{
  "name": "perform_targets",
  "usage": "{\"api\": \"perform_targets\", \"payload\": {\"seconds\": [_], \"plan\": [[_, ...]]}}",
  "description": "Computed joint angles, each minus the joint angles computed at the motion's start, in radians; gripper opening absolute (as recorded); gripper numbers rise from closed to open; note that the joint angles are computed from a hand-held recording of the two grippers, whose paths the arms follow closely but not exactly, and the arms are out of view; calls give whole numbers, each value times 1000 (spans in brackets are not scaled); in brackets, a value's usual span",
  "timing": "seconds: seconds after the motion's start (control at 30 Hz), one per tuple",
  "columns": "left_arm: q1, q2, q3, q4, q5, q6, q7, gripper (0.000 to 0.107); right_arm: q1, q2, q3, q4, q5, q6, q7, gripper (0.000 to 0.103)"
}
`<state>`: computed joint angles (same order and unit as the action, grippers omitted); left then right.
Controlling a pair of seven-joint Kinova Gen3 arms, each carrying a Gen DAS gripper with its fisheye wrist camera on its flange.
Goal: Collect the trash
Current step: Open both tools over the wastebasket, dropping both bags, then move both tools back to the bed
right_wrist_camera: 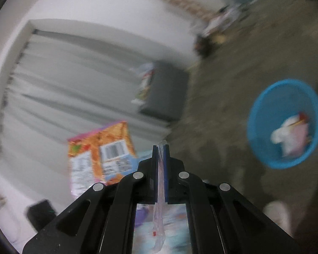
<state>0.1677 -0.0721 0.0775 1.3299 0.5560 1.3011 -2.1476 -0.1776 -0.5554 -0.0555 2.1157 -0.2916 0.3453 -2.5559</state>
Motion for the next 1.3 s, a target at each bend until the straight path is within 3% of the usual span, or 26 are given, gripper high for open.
{"api": "perform_targets", "payload": {"seconds": [0.13, 0.23, 0.3, 0.37, 0.53, 0.57, 0.6, 0.63, 0.7, 0.87, 0.97, 1.13, 1.2, 1.3], "plan": [[87, 108, 99, -69, -132, -21, 81, 1, 185, 29, -101, -25, 106, 147, -90, 3], [178, 216, 149, -140, -244, -13, 155, 2, 275, 72, -170, -27, 151, 187, -141, 3], [243, 299, 162, -196, -313, 6, 204, 2, 296, 102, -183, -13, 186, 189, -177, 3], [306, 371, 160, -241, -377, 18, 249, 2, 272, 114, -148, 13, 205, 178, -185, 3], [436, 527, 136, -336, -494, 14, 319, 4, 261, 178, -96, 86, 207, 83, -221, 9], [453, 552, 131, -353, -505, 12, 331, 11, 251, 190, -70, 108, 204, 57, -218, 13], [463, 565, 126, -356, -512, 4, 337, 18, 225, 198, -26, 124, 190, 40, -199, 27], [473, 578, 121, -362, -521, -5, 345, 38, 202, 211, 20, 135, 158, 30, -167, 47], [494, 584, 110, -353, -538, -40, 373, 44, 183, 259, 78, 166, 108, 11, -141, 52], [477, 553, 122, -331, -512, -72, 380, 58, 228, 245, 38, 214, 86, 40, -200, 52], [463, 499, 124, -284, -510, -121, 374, 64, 276, 198, -37, 200, 133, 98, -259, 53], [420, 441, 135, -271, -460, -128, 408, 70, 344, 141, -158, 135, 244, 177, -371, 59], [400, 393, 115, -246, -401, -144, 403, 75, 362, 131, -193, 94, 298, 205, -398, 62], [298, 331, 162, -221, -301, -128, 407, 84, 376, 97, -260, 7, 387, 289, -425, 69]]}}
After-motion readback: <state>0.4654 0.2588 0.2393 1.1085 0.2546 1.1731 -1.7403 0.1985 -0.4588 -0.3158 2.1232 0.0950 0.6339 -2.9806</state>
